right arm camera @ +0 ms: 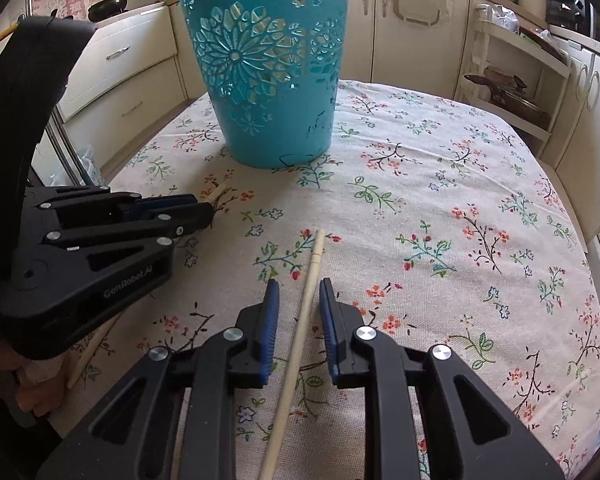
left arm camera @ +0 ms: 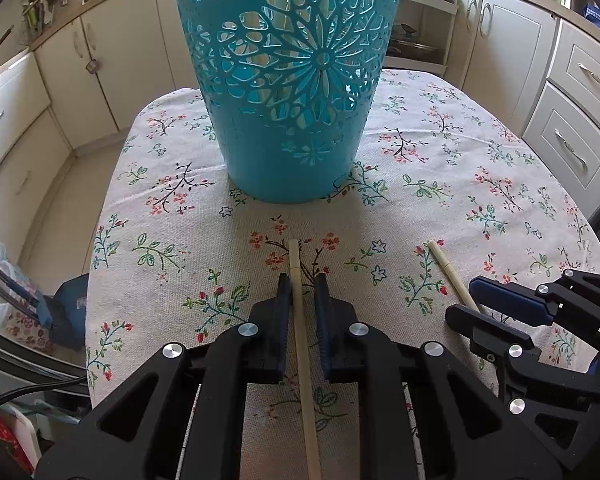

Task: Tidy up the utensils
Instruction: 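Lift the chopstick over the basket with the left gripper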

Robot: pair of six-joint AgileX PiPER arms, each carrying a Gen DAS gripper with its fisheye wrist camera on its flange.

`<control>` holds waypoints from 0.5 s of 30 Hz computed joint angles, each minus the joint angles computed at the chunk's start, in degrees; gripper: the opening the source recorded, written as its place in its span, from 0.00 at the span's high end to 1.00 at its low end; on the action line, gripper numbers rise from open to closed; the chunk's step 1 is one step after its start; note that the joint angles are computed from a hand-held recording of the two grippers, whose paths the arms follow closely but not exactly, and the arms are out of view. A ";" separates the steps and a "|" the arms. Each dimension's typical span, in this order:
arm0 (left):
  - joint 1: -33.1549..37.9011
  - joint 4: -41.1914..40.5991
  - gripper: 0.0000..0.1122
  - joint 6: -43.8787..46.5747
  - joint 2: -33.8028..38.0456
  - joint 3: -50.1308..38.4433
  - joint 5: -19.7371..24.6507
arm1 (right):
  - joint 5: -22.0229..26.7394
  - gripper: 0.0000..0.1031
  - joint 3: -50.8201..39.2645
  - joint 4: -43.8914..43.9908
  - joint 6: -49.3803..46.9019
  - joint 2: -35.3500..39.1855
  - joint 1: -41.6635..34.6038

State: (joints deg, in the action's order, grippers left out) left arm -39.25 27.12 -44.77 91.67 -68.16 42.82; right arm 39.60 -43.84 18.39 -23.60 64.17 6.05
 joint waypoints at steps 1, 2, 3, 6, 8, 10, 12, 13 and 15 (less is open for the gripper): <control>-0.13 0.15 0.89 -0.22 0.10 -0.07 0.07 | -0.20 0.79 0.08 -0.34 0.37 -0.04 0.24; -0.18 0.22 0.89 -0.34 0.16 -0.12 0.08 | -0.35 0.79 0.08 -0.42 0.42 0.04 0.27; -0.18 0.22 0.89 -0.34 0.16 -0.12 0.08 | -0.51 0.79 0.15 -0.62 0.70 0.00 0.43; -0.18 0.08 0.89 -0.44 0.17 -0.20 0.05 | -0.76 0.79 0.18 -0.84 0.91 0.08 0.54; 0.52 -1.15 0.94 0.28 -0.23 0.12 -0.53 | -0.71 0.79 0.18 -0.58 0.58 0.08 0.31; 2.12 -4.69 0.95 2.45 -1.11 0.76 -1.57 | -0.63 0.79 0.15 -0.33 0.45 0.13 0.27; 4.59 -11.00 0.96 6.58 -2.32 1.55 -3.02 | -0.51 0.79 0.16 -0.03 0.22 0.06 0.11; 6.26 -15.50 0.96 9.56 -3.46 2.54 -4.35 | -0.47 0.79 0.16 0.01 0.19 0.03 0.09; 8.08 -21.10 0.96 13.69 -5.37 3.93 -5.86 | -0.40 0.79 0.16 0.31 -0.08 0.03 -0.01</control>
State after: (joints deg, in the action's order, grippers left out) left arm -31.17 6.02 -31.08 86.30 -64.23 36.96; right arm 39.20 -43.68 18.70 -23.68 64.20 6.04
